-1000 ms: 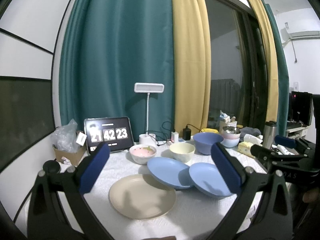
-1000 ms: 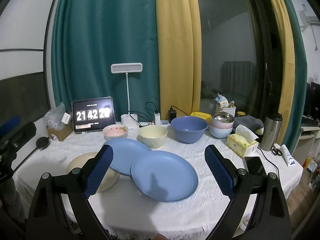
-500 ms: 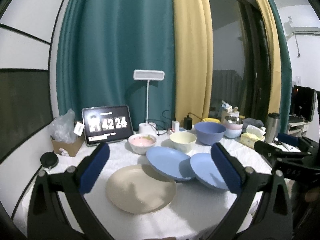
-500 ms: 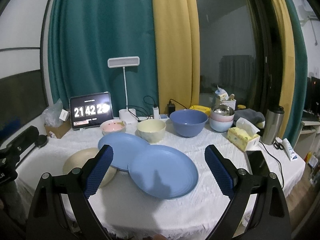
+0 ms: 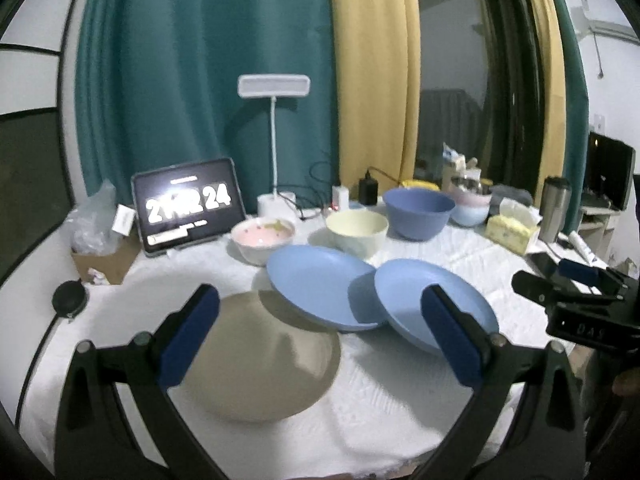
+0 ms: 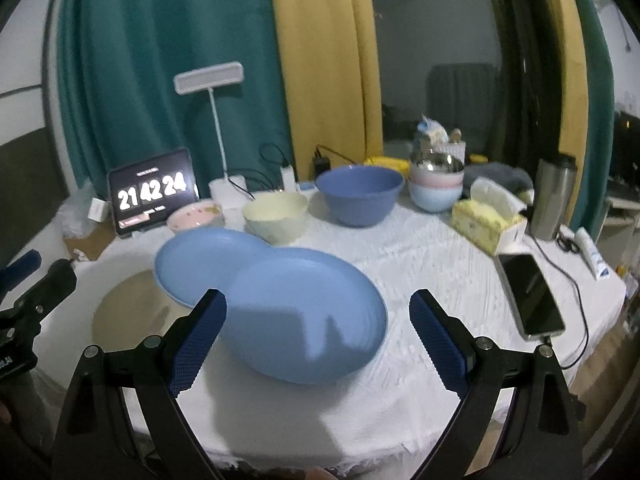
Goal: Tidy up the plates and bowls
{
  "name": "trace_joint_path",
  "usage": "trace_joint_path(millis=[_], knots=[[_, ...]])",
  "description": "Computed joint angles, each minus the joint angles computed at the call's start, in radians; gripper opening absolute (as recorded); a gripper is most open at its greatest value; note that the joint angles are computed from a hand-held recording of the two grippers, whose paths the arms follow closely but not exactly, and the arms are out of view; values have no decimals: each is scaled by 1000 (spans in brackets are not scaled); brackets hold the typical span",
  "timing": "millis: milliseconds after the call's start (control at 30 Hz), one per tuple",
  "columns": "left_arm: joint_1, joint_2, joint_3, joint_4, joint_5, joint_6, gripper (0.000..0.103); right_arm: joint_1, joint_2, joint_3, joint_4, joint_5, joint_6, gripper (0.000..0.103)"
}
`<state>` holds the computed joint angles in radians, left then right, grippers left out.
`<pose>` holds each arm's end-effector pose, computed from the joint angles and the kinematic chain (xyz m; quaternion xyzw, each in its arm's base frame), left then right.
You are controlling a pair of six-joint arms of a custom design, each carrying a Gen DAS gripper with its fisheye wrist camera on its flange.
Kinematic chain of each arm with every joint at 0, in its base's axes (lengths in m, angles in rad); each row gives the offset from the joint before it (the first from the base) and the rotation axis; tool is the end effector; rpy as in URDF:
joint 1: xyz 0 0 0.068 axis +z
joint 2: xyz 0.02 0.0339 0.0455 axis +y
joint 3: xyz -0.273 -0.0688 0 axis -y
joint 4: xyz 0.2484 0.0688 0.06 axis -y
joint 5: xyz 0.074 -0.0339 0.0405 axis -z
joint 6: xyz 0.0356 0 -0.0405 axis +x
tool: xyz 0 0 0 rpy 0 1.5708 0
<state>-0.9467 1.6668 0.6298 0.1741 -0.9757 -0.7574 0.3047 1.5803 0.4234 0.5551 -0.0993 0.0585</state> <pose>0.1906 -0.2143 0.1305 -0.0834 0.8402 0.0591 0.5325 0.2542 0.0837 0.1212 -0.1315 0.8743 0.1272 0.4496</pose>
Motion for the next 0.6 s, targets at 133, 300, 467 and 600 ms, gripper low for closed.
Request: trace_joint_path(millis=[133, 300, 467, 600], knots=[[53, 72, 58, 28, 67, 58, 101, -48, 111, 61, 11, -36, -9, 96], [113, 170, 148, 43, 144, 130, 101, -88, 233, 159, -19, -74, -19, 96], [164, 269, 254, 34, 208, 186, 101, -119, 350, 266, -66, -107, -36, 95], [208, 356, 355, 11, 272, 226, 101, -136, 438, 357, -108, -121, -50, 95]])
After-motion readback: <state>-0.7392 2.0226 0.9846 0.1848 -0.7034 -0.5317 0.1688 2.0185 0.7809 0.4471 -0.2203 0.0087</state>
